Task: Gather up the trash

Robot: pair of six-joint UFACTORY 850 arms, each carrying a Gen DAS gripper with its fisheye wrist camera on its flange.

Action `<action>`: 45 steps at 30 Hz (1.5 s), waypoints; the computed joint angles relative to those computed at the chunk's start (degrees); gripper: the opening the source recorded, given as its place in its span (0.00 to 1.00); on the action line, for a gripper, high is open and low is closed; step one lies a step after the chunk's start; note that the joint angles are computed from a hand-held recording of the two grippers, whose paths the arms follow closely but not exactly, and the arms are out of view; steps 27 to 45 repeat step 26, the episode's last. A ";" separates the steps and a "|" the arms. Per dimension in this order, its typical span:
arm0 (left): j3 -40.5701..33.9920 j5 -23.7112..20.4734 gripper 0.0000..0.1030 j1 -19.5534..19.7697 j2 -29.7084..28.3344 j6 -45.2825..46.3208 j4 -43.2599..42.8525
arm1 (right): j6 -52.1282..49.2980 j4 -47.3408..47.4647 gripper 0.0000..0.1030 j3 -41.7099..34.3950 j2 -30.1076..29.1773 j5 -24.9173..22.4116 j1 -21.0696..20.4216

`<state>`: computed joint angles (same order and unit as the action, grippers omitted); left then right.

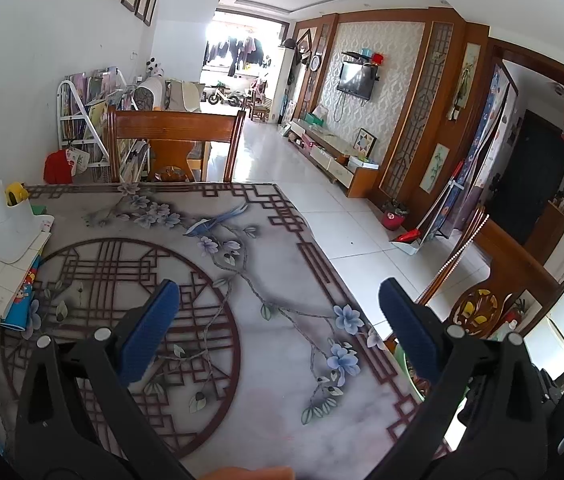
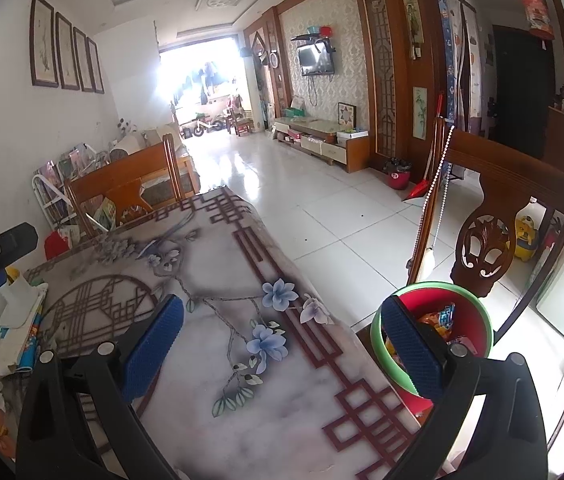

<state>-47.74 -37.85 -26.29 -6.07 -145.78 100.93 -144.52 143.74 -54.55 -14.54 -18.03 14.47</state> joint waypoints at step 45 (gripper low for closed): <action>2.48 4.60 0.95 3.89 -1.63 -1.51 -7.15 | 7.75 -17.39 0.93 -8.26 -13.21 9.08 5.30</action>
